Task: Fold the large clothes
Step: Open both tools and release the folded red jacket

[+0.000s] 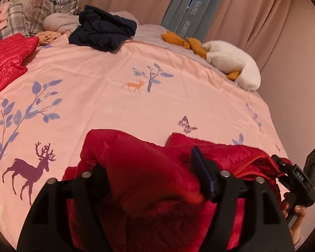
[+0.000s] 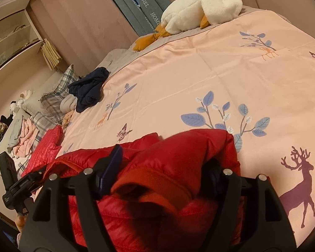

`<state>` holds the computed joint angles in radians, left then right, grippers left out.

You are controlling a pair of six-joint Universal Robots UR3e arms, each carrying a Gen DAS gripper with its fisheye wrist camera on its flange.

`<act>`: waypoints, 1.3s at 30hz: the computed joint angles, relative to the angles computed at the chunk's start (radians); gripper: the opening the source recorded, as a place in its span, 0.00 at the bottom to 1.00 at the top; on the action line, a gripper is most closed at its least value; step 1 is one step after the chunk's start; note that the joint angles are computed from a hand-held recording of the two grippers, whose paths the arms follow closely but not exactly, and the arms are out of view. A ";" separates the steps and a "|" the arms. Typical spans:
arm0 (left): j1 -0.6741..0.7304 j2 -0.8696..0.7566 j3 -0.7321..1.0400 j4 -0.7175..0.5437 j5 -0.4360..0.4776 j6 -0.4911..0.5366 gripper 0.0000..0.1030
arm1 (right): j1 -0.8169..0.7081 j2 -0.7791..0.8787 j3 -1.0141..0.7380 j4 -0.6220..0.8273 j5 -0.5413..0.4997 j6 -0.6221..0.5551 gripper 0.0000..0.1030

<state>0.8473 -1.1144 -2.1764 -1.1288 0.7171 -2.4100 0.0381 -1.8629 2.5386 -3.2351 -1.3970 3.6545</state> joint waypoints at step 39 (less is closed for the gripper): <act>-0.062 -0.299 0.099 0.498 0.081 -0.311 0.89 | -0.041 0.035 -0.036 -0.045 -0.106 0.073 0.91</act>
